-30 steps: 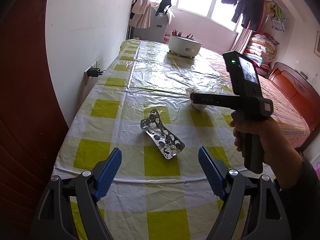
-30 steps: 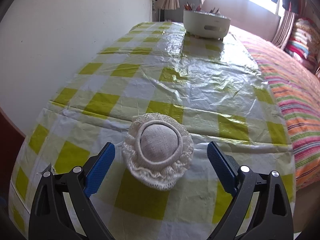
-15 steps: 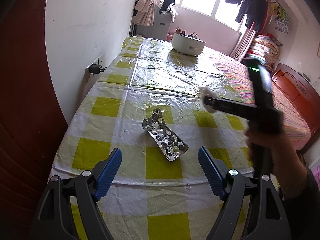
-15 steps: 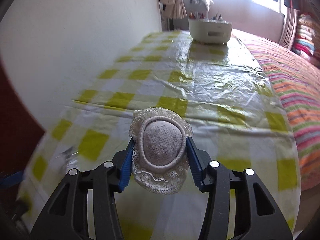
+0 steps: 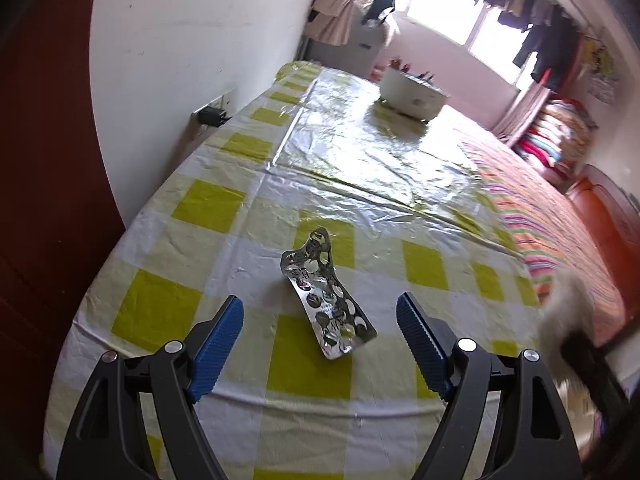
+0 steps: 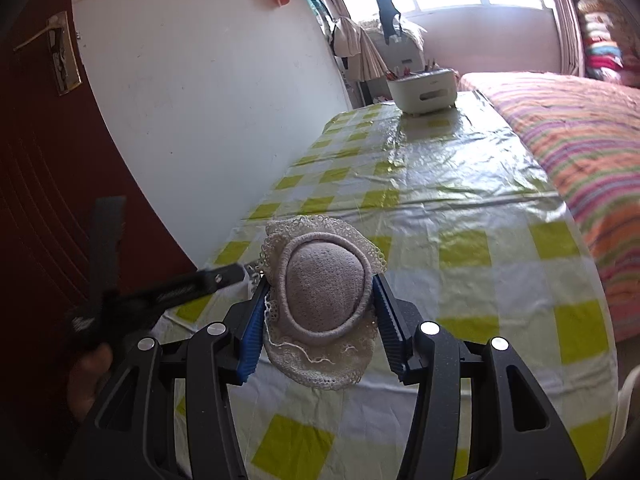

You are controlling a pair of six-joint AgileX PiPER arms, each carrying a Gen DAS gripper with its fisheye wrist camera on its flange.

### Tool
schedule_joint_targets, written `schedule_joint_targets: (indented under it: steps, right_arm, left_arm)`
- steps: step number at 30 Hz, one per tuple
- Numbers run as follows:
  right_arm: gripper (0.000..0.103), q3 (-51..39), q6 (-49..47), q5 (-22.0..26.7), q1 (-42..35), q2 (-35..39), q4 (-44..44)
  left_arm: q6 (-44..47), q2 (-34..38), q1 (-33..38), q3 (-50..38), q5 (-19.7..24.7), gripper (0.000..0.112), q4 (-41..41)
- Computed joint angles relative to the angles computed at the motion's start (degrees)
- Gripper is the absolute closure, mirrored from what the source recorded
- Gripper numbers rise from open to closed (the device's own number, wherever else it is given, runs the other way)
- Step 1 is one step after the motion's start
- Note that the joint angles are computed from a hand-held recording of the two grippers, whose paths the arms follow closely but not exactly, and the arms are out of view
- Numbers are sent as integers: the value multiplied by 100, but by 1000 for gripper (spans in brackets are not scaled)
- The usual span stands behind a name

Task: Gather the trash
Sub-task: 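Grasp the lace-trimmed pad with the right tool while the left tool grasps the blister pack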

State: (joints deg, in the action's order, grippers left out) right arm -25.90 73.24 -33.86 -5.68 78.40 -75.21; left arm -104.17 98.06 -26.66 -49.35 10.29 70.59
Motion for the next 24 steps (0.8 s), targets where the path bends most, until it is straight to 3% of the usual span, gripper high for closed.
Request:
schedule_joint_targets:
  steps: [4,10,24]
  right_arm:
    - [55,129,-182,-263,-380,59,-102]
    - [54,227,-13,-669,-950,-117,-580]
    - [54,511,-18,-1265,-1571,-392,-791]
  left_arm:
    - [942,398,-84,-467,433,36,-1107]
    - [1785,802,11,-935,667,36,-2140]
    - [3030,1349,54,-1686,1167,36,-3412]
